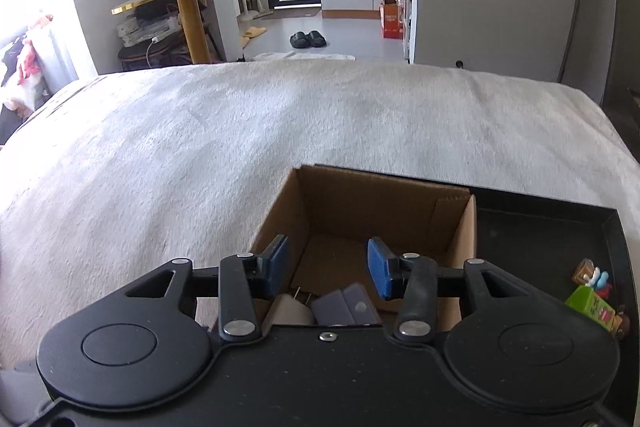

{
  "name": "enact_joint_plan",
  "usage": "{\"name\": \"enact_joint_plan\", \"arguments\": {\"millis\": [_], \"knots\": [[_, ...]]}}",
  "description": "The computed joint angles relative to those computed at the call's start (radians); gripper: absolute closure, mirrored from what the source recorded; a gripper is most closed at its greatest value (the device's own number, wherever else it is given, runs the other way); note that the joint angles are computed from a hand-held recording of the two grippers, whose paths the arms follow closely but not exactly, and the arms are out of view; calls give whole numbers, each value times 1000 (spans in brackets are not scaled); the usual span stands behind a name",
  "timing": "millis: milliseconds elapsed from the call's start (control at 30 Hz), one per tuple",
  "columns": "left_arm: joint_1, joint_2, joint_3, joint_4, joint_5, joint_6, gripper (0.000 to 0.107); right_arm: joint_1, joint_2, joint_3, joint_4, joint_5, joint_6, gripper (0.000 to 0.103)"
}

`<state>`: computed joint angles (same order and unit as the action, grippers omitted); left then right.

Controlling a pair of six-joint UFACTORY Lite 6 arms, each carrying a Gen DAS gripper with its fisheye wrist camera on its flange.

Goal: Organize rigid objects
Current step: 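Grip the box wall with the left gripper while the right gripper drops the charger inside, then move the right gripper back over the tray toward the green box toy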

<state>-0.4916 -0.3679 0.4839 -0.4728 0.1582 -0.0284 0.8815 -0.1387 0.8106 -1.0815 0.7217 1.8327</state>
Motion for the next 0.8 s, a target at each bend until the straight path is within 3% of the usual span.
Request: {"name": "enact_joint_plan", "arguments": {"millis": [167, 533, 800], "knots": [[-19, -4, 3, 135, 1, -136, 94, 17, -50, -46, 20, 13, 6, 58], [-160, -25, 36, 912, 90, -932, 94, 53, -228, -191, 24, 39, 51, 50], [-287, 22, 112, 1155, 234, -1183, 93, 54, -461, -357, 67, 59, 20, 47]]}}
